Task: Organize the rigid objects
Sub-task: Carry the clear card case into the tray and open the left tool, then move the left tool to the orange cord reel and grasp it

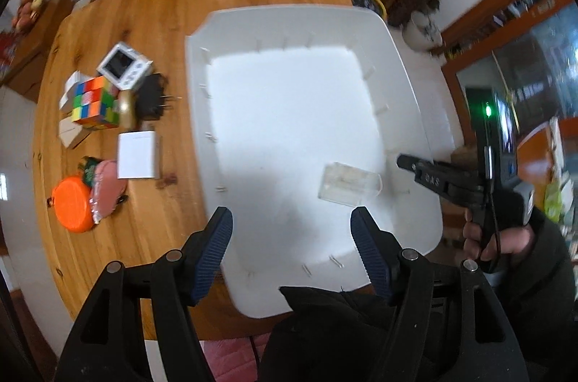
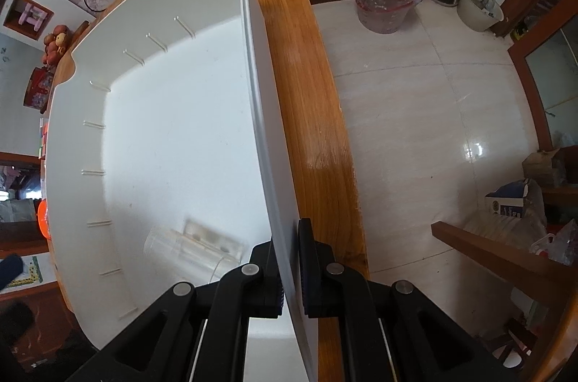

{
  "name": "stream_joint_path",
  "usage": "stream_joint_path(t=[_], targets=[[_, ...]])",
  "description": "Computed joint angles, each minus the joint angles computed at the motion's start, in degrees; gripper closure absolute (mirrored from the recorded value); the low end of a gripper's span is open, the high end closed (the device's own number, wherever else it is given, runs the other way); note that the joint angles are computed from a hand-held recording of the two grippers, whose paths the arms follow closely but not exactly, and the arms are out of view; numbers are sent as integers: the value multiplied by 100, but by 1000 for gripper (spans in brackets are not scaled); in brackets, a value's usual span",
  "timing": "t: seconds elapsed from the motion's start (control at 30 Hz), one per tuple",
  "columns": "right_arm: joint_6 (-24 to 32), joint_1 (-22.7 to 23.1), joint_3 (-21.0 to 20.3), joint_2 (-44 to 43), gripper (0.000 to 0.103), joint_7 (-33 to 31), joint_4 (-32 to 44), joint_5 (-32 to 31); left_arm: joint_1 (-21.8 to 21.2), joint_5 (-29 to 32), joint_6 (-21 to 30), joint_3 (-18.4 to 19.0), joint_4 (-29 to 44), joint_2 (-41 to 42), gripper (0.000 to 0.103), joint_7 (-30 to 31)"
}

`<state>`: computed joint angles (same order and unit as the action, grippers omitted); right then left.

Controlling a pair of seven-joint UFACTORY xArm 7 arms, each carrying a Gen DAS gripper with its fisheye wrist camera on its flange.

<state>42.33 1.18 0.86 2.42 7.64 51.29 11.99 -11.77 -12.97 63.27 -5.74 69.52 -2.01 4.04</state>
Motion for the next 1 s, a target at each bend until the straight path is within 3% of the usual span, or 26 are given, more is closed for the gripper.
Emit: stream_joint_path(t=[0.47, 0.73, 1.0], targets=[[70, 66, 22, 104, 96, 445, 167, -398, 850, 449, -196, 540, -97, -51, 31, -1005], [325, 123, 34, 221, 96, 788, 369, -752, 1335, 611, -203, 752, -91, 224, 26, -1591], [619, 115, 24, 373, 96, 966, 603, -790, 1648, 724, -4, 848, 241, 854, 21, -1741]])
